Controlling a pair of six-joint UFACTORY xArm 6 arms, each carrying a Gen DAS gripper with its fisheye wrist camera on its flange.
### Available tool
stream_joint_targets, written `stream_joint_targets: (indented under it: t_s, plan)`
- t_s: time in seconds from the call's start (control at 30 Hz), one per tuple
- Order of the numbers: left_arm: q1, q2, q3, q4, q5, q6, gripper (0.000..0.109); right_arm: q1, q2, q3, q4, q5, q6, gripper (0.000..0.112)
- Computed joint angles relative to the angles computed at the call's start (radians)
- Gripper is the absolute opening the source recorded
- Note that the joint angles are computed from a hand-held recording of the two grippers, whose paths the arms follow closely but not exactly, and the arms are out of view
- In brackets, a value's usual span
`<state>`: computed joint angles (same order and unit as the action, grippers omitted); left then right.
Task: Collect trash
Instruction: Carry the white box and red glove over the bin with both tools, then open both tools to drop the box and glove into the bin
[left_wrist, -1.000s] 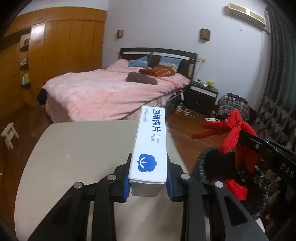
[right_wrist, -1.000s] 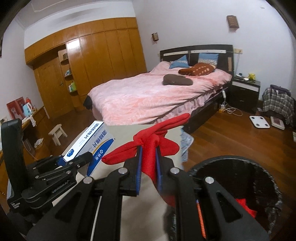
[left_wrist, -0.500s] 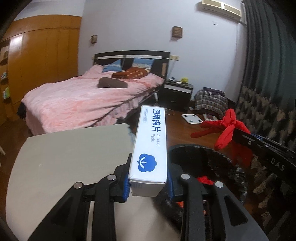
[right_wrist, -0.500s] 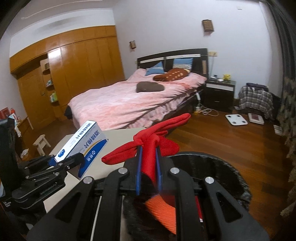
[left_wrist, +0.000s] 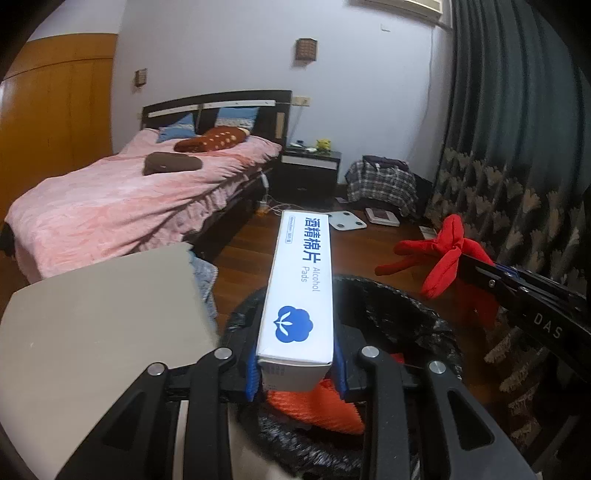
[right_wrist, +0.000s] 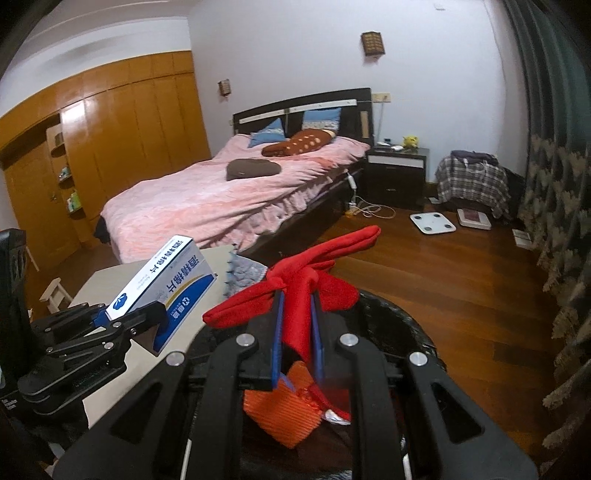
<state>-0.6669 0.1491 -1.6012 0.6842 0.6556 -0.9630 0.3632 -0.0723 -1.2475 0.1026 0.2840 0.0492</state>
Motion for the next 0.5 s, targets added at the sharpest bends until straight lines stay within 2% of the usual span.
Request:
stream_joint_targets:
  t_s: [0.5]
  plan:
    - [0.024, 0.208, -0.179, -0.150, -0.052, 0.143, 0.032, -0.045, 0.077, -0.026, 0.058, 0.010, -0.051, 0.013]
